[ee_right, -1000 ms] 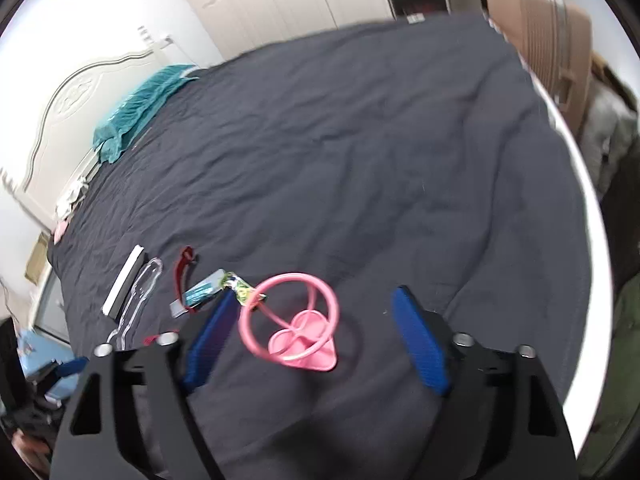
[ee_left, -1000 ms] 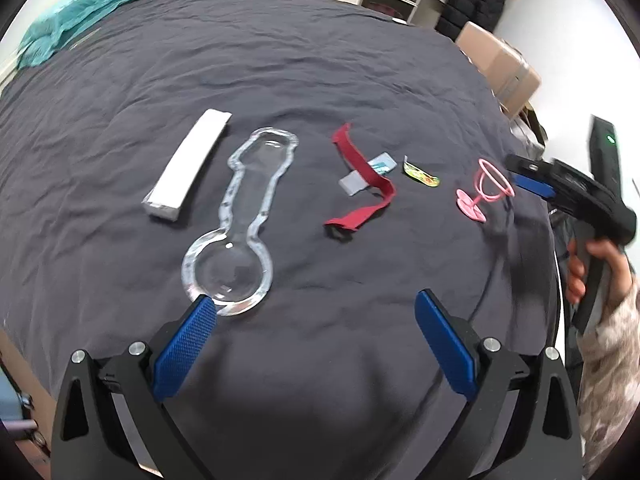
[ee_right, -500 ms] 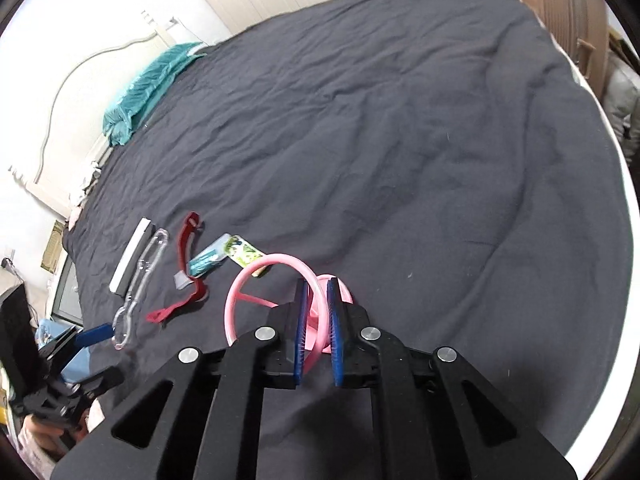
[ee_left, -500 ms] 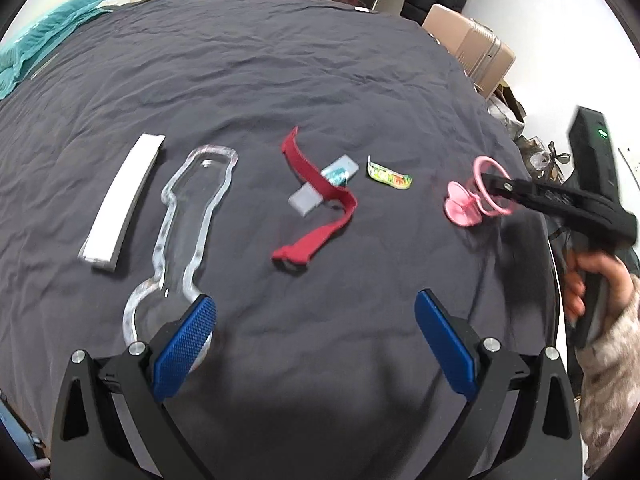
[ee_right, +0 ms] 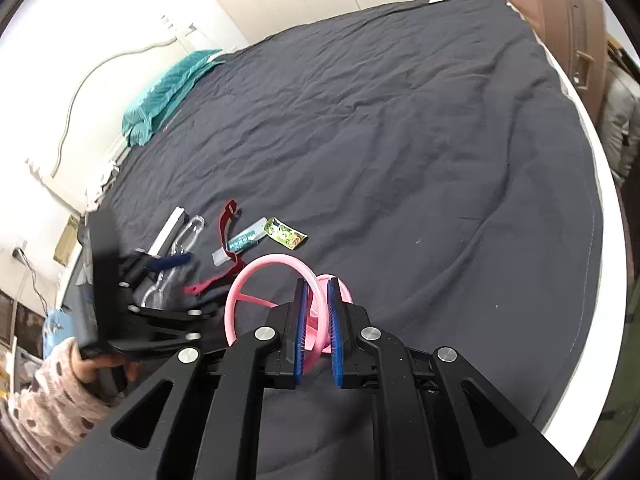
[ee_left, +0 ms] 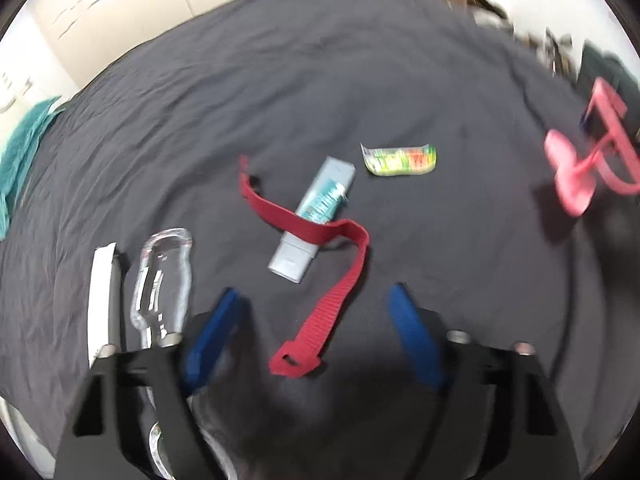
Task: Collect trash
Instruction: 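Grasp the red strap with the left tool while the right tool holds the pink stand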
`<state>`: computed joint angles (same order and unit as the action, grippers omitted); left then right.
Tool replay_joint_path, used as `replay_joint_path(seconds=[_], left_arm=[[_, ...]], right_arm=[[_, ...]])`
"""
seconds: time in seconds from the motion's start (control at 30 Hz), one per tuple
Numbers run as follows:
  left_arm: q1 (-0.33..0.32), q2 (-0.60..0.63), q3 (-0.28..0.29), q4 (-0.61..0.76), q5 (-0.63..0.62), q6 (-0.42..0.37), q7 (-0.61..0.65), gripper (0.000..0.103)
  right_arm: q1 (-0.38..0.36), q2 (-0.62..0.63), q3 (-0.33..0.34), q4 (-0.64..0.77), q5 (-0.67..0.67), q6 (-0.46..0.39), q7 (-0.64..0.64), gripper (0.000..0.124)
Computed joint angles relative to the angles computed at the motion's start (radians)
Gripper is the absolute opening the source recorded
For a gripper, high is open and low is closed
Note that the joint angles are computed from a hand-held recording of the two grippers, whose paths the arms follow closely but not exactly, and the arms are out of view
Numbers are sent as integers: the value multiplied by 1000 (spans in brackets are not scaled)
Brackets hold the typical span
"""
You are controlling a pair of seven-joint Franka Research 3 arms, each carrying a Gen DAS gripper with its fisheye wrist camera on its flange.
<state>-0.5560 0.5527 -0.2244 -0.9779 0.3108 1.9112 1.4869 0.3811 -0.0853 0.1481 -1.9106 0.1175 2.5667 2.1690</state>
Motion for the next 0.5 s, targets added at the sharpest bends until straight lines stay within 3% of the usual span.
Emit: replay_joint_path(seconds=[0.13,0.2,0.23,0.33,0.5], left_arm=[[14,10,-6,10,-37,4,-31,61],[9,23,0,37,-34,-11,-40,41],[10,30,-1,51,-39,-17,-39,23],[6,41,-3,80,-52,-37,-31,4],[8,-14,-8,23,-53,9,-34,1]], right_arm=[[2,3,0,0,8,11,-2,9],[3,3,1,3,0,0,-5,9],[4,2,1,3,3,-1,-8,9],[6,-1,0,-5,23,4,-11,9],[6,-8,0,-10,34,7,-9,9]])
